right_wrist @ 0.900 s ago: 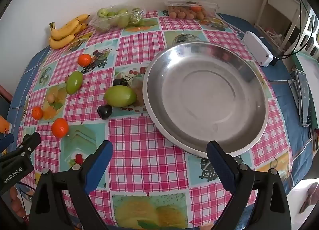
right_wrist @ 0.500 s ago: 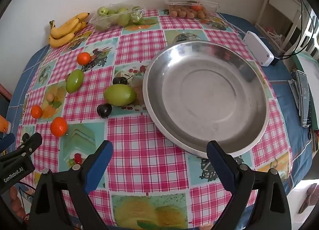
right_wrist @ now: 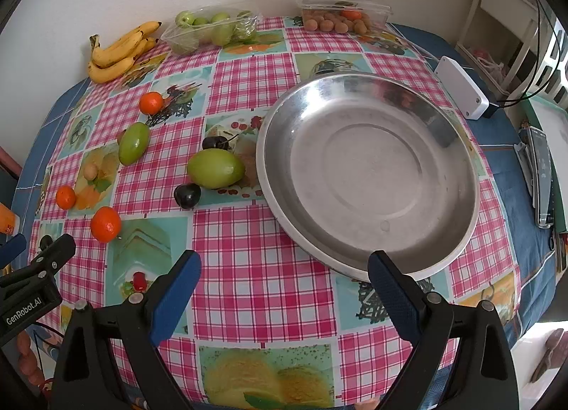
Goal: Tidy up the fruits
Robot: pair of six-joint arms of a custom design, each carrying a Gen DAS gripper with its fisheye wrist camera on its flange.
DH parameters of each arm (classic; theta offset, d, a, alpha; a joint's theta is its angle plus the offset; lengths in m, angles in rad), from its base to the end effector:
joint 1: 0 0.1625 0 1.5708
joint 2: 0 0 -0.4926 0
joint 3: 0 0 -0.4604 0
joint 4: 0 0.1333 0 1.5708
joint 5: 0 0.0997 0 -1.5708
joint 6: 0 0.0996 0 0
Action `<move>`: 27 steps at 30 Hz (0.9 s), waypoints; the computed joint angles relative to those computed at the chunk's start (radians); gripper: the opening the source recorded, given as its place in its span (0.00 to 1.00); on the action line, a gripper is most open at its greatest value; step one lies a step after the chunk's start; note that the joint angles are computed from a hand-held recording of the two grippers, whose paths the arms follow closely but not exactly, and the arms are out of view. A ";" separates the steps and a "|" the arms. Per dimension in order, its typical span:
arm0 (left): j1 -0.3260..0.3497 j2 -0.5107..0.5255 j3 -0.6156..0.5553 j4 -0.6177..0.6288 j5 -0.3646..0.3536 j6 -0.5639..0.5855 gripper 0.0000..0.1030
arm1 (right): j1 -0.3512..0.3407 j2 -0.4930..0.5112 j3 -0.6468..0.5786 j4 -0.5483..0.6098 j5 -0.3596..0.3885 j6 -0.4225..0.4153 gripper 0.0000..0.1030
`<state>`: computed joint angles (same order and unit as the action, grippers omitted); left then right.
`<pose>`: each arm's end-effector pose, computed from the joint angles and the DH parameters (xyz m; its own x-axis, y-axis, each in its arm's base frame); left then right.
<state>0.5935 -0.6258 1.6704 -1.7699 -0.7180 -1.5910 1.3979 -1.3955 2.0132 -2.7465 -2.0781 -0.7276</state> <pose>-0.4203 -0.5349 -0.0652 -0.5518 -0.3883 -0.7381 0.0881 0.8529 -0.5146 -0.0182 -0.5977 0.3598 -0.7070 -0.2543 0.6599 -0.4342 0.8926 -0.1213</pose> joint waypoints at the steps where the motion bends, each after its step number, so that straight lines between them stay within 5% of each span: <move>1: 0.000 0.002 -0.004 0.004 0.000 0.000 1.00 | 0.001 -0.001 0.000 0.001 0.000 0.000 0.92; 27: -0.001 0.001 0.006 -0.009 0.004 0.003 1.00 | 0.000 0.000 0.000 0.003 0.000 -0.004 0.92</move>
<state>0.5922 -0.6246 1.6767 -1.7787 -0.7139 -1.5878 1.3980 -1.3957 2.0130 -2.7436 -2.0778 -0.7319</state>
